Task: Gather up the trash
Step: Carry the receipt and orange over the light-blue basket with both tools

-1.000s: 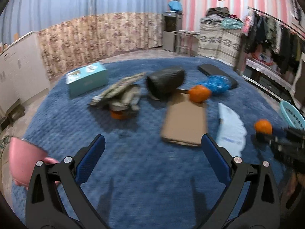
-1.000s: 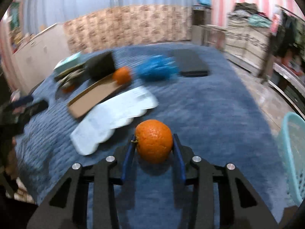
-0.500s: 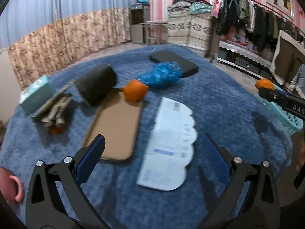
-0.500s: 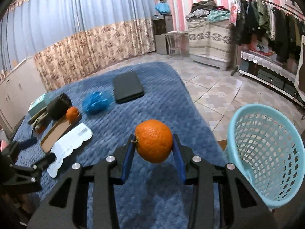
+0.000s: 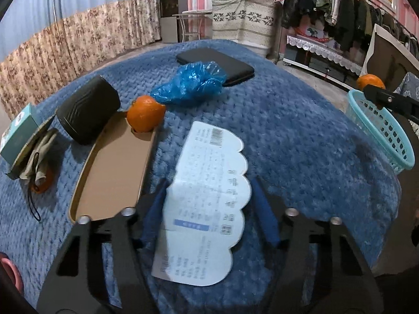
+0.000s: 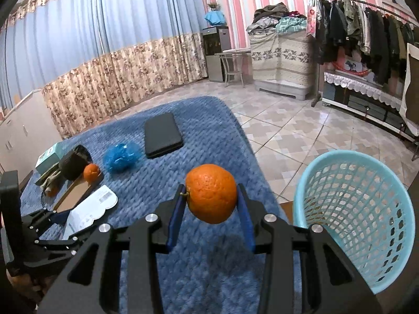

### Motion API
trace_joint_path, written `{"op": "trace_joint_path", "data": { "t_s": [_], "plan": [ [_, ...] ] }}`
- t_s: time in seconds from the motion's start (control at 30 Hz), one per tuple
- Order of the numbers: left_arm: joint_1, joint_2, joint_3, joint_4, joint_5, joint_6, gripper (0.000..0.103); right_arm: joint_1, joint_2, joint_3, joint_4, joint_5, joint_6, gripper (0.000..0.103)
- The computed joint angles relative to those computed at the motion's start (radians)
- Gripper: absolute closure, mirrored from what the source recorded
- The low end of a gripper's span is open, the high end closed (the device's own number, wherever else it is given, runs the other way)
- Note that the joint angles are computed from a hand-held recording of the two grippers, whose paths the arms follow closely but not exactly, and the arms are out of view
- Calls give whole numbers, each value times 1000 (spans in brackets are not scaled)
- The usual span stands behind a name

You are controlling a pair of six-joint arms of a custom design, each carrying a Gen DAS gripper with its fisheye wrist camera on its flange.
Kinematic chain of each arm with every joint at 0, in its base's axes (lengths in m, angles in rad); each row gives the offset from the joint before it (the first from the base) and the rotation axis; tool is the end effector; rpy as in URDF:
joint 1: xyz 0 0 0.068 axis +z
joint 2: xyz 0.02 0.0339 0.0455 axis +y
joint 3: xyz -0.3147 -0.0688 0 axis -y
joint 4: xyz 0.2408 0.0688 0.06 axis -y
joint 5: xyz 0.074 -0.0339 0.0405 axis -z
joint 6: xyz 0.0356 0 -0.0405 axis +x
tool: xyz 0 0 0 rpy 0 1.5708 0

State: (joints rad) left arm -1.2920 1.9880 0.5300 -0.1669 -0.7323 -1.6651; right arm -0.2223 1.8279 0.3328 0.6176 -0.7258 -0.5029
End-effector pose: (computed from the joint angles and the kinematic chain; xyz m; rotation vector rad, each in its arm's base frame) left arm 0.0858 -0.2134 0.0684 -0.4229 2.3758 0.1502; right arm 0.2416 -0.0304 0.1049 -0.6088 2.1445 0.5011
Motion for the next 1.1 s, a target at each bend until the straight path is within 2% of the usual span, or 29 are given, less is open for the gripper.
{"op": "trace_joint_path", "data": {
  "t_s": [0.2, 0.43, 0.6, 0.73, 0.97, 1.1],
  "plan": [
    [19, -26, 25, -35, -43, 8, 45, -69, 19, 70, -38, -8, 4, 64],
    [80, -48, 161, -95, -142, 164, 45, -181, 61, 161, -25, 34, 17, 64],
    [132, -18, 274, -28, -165, 354, 45, -266, 126, 268, -62, 54, 42, 64],
    [170, 35, 379, 75, -156, 527, 45, -317, 181, 343, -96, 64, 79, 64],
    [215, 165, 576, 195, -123, 733, 45, -339, 212, 370, -69, 100, 108, 64],
    [222, 233, 679, 222, -110, 814, 45, -350, 243, 422, -101, 116, 110, 64]
  ]
}}
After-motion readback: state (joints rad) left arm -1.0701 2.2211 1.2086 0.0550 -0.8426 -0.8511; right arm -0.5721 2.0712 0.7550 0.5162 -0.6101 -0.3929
